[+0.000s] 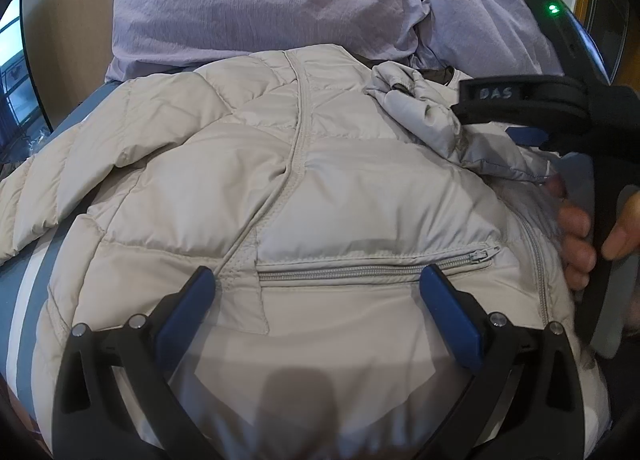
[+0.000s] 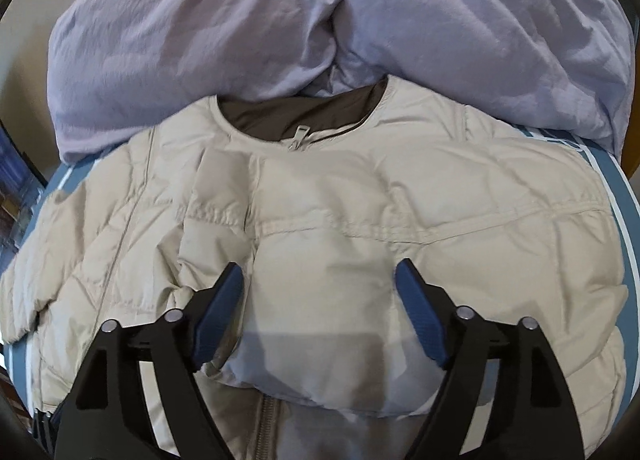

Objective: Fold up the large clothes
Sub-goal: 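Move the left gripper to the other sleeve and grasp its cuff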

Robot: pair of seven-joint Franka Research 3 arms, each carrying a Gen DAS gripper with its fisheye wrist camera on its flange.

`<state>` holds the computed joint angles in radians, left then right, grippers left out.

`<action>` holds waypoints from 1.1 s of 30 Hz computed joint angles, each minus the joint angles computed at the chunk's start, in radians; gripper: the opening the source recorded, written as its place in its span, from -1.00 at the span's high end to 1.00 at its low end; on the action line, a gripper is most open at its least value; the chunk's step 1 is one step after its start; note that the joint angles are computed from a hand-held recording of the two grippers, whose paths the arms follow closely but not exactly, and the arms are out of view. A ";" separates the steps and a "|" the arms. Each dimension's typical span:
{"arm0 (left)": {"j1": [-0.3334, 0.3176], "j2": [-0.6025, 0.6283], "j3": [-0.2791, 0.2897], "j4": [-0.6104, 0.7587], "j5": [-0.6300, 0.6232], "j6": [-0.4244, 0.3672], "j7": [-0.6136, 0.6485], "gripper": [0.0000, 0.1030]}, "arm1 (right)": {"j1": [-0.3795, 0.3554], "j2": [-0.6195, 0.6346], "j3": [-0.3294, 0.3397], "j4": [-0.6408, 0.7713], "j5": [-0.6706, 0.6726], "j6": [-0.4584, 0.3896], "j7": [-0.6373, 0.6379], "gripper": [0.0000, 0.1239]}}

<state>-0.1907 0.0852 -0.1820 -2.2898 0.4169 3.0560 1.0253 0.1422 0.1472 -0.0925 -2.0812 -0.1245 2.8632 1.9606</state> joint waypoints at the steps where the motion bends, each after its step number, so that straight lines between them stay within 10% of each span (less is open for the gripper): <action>1: 0.000 0.000 0.000 0.000 0.000 0.000 0.000 -0.96 | 0.010 0.003 -0.009 0.002 -0.029 -0.004 0.023 -0.35; 10: 0.012 0.000 -0.015 -0.008 -0.047 0.019 0.033 -0.96 | 0.070 0.043 -0.069 0.025 -0.271 -0.017 0.205 -0.50; 20: 0.045 -0.063 -0.086 -0.034 -0.493 -0.029 0.398 -0.96 | 0.058 0.045 -0.066 0.006 -0.287 0.035 0.223 -0.54; 33: 0.122 -0.164 0.030 -0.056 -0.147 -0.088 0.066 -0.96 | 0.060 0.046 -0.069 0.002 -0.266 0.046 0.213 -0.54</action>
<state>-0.0690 -0.0783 -0.1515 -2.3461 0.2698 2.9684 1.0914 0.2027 0.1929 -0.1617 -2.0791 -0.3908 2.9090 2.1735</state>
